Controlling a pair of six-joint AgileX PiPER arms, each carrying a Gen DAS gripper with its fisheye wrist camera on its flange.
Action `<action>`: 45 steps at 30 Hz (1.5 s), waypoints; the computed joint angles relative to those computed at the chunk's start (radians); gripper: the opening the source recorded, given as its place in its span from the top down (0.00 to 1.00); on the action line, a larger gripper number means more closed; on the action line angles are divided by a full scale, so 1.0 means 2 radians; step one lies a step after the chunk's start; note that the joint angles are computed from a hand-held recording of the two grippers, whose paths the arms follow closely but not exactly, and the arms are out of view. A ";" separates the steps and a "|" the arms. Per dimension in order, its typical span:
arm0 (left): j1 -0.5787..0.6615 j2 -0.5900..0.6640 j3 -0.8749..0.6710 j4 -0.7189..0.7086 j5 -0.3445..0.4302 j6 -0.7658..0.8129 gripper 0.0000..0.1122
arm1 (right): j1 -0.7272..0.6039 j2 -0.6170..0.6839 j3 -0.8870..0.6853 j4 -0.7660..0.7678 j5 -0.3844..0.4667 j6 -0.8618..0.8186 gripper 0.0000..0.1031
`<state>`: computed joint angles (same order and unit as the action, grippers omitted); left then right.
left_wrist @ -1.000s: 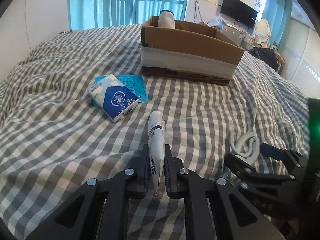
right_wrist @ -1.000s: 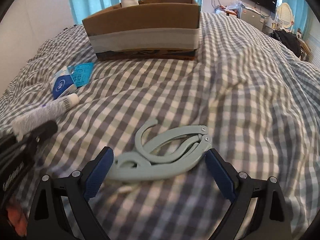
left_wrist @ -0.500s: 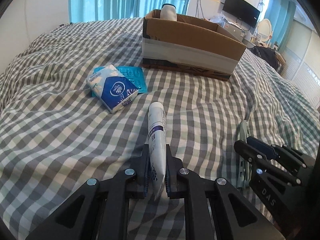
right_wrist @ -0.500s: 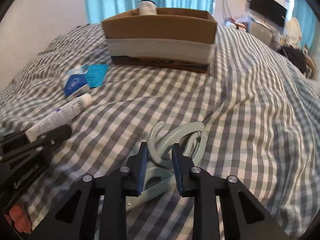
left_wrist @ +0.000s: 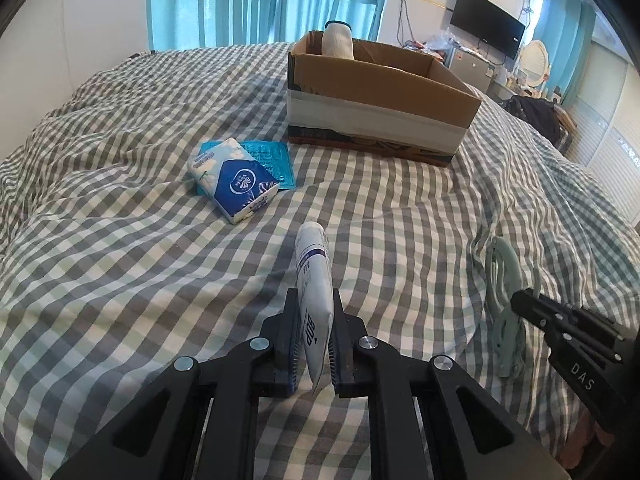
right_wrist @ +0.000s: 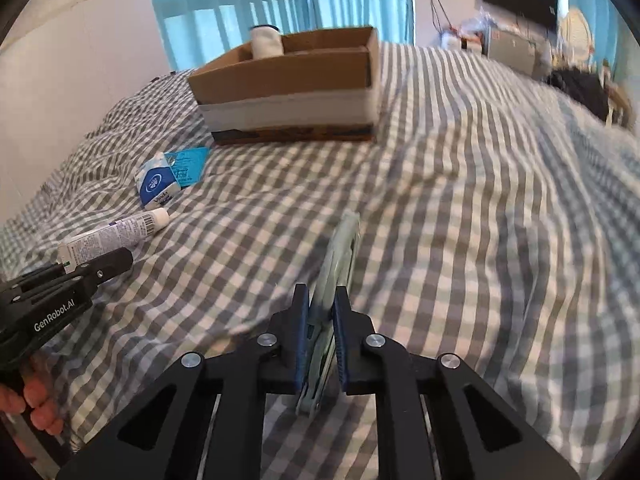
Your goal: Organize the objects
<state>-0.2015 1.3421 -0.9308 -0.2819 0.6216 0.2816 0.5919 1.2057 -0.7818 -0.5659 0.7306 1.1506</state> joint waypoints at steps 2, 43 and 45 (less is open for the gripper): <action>-0.004 0.000 -0.001 0.010 0.000 -0.011 0.89 | -0.008 0.001 0.005 0.003 -0.011 -0.003 0.89; -0.052 0.117 -0.076 0.060 -0.028 -0.035 0.83 | -0.081 0.002 -0.043 0.055 -0.060 -0.146 0.95; -0.065 0.108 -0.072 0.090 -0.032 -0.063 0.83 | -0.076 -0.003 -0.044 0.047 -0.055 -0.138 0.95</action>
